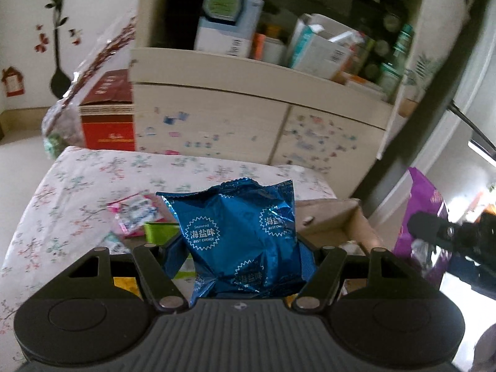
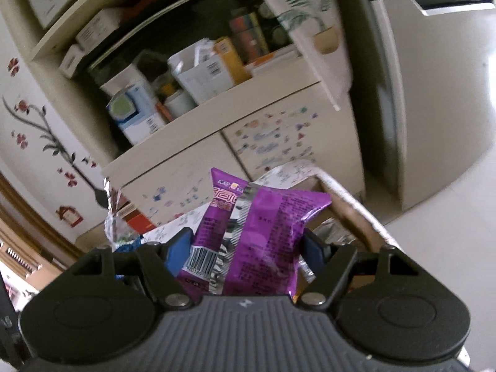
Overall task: Organize snacks
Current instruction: 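Carry both bags over the box and open both grippers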
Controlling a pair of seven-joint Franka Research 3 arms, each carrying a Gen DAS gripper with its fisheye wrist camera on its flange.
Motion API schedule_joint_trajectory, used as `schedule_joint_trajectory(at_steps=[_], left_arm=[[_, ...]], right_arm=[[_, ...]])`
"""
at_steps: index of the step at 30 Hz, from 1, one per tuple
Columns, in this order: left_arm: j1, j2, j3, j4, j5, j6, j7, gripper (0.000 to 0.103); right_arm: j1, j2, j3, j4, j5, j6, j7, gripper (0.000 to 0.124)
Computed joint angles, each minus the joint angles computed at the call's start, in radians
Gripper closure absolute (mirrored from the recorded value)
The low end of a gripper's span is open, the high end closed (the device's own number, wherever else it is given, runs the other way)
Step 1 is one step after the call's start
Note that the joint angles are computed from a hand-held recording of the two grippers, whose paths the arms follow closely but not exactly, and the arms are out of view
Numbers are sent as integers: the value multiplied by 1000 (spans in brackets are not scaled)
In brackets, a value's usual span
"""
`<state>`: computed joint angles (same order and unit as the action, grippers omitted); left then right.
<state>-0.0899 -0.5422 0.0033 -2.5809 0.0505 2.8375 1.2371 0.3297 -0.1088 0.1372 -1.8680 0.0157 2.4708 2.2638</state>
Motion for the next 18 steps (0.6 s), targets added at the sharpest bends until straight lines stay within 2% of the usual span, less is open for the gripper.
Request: schedule_joint_trajectory(at_steps=[18], left_arm=[[-179, 87, 29, 18, -137, 22, 179, 26]], right_arm=[[-45, -20, -17, -33, 7, -35, 89, 47]])
